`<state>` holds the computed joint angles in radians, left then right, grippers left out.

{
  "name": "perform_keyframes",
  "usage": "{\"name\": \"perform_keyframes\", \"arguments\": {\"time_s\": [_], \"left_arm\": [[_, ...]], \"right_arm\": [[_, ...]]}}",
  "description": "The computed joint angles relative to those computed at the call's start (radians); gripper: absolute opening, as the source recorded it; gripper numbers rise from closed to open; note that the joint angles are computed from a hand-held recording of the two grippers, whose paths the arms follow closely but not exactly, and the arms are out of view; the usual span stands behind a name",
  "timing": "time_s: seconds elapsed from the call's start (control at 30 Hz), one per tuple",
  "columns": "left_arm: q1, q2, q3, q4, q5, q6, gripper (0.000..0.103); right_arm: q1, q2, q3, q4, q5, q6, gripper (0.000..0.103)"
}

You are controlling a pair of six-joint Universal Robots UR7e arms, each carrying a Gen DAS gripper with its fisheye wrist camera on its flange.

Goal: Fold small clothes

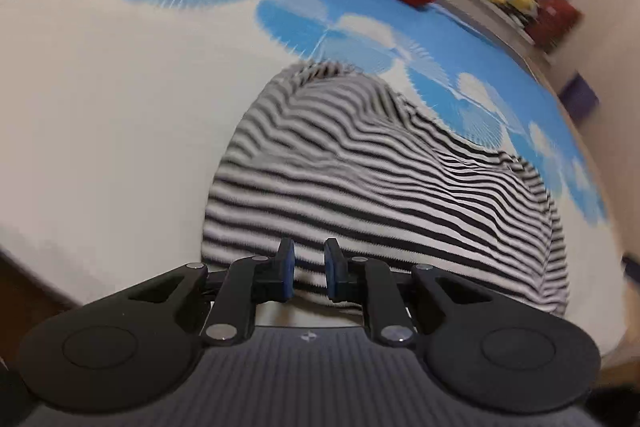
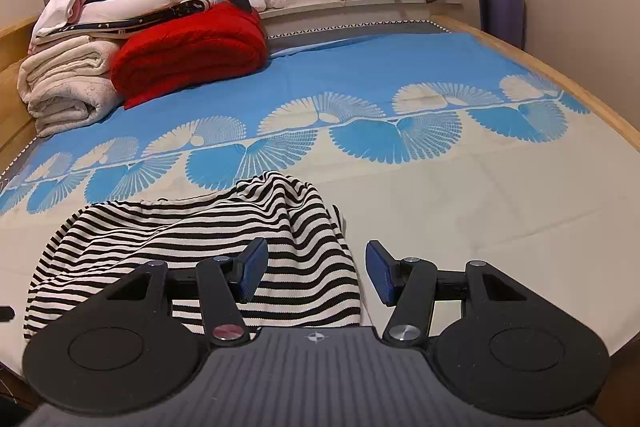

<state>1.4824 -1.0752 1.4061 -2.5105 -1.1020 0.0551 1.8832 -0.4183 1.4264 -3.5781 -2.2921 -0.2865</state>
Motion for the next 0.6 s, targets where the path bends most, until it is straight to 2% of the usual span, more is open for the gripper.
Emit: {"name": "perform_keyframes", "arguments": {"time_s": [0.13, 0.23, 0.3, 0.6], "left_arm": [[0.019, 0.021, -0.045, 0.087, -0.017, -0.123, 0.019], [0.03, 0.032, -0.067, 0.12, -0.032, -0.186, 0.031], [0.034, 0.038, -0.078, 0.129, -0.026, -0.217, 0.035], [0.038, 0.055, -0.086, 0.136, 0.004, -0.259, 0.036]], "right_arm": [[-0.002, -0.003, 0.006, -0.003, 0.007, 0.0, 0.056], [-0.003, -0.007, 0.012, 0.001, 0.013, -0.008, 0.056], [-0.003, -0.006, 0.011, 0.003, 0.013, -0.022, 0.056], [-0.005, 0.0, -0.003, 0.017, 0.016, -0.035, 0.056]]}}
